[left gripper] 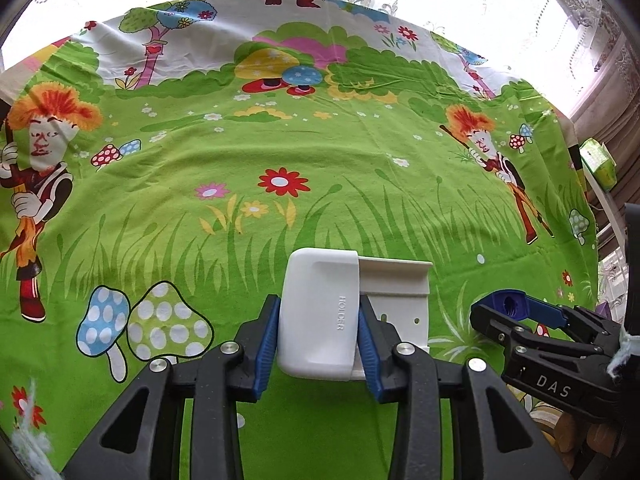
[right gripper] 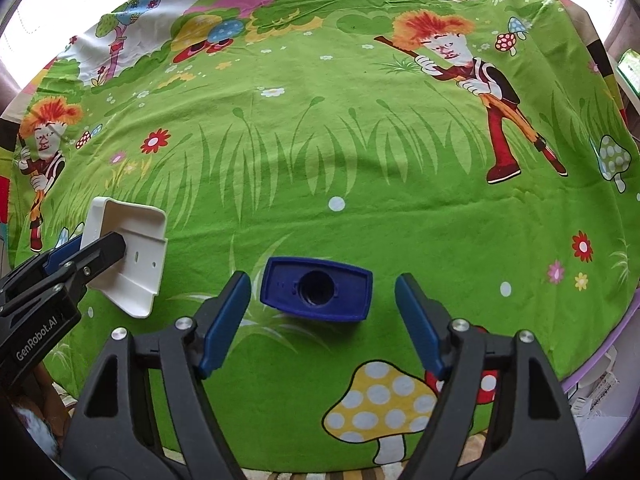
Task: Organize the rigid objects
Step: 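Grasp the blue block with the right gripper, then carry the white holder and blue block over the purple box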
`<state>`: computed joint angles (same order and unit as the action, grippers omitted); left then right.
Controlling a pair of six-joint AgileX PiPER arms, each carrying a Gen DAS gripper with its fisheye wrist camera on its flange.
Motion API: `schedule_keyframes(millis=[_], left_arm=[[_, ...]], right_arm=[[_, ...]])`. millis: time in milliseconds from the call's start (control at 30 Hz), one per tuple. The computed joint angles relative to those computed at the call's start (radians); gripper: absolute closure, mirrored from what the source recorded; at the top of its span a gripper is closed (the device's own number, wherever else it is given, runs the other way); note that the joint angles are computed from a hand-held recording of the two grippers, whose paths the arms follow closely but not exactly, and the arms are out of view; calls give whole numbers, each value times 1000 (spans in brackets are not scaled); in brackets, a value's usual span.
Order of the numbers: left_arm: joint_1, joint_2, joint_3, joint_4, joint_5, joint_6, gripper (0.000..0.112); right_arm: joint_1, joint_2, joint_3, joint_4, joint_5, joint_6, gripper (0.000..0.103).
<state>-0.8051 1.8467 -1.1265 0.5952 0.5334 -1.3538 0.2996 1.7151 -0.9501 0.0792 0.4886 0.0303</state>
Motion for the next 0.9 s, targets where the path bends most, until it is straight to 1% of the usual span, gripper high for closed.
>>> schedule_keyframes(millis=[67, 133, 267, 333, 667, 900], left_arm=[[-7, -5, 2, 12, 3, -15, 74], [-18, -9, 2, 29, 14, -35, 74], [-46, -25, 5, 57, 40, -72, 74], [-60, -37, 11, 67, 48, -91, 74], [-157, -72, 12, 107, 117, -180, 74], [-239, -83, -7, 126, 177, -237, 74]], right_arm=[[0, -3, 5, -6, -4, 3, 47], [-8, -8, 11, 31, -7, -37, 47], [-11, -35, 34, 47, -20, -54, 47], [-7, -62, 53, 32, -28, -45, 47], [-26, -237, 174, 11, -47, -70, 47], [-66, -360, 248, 59, -28, -149, 47]])
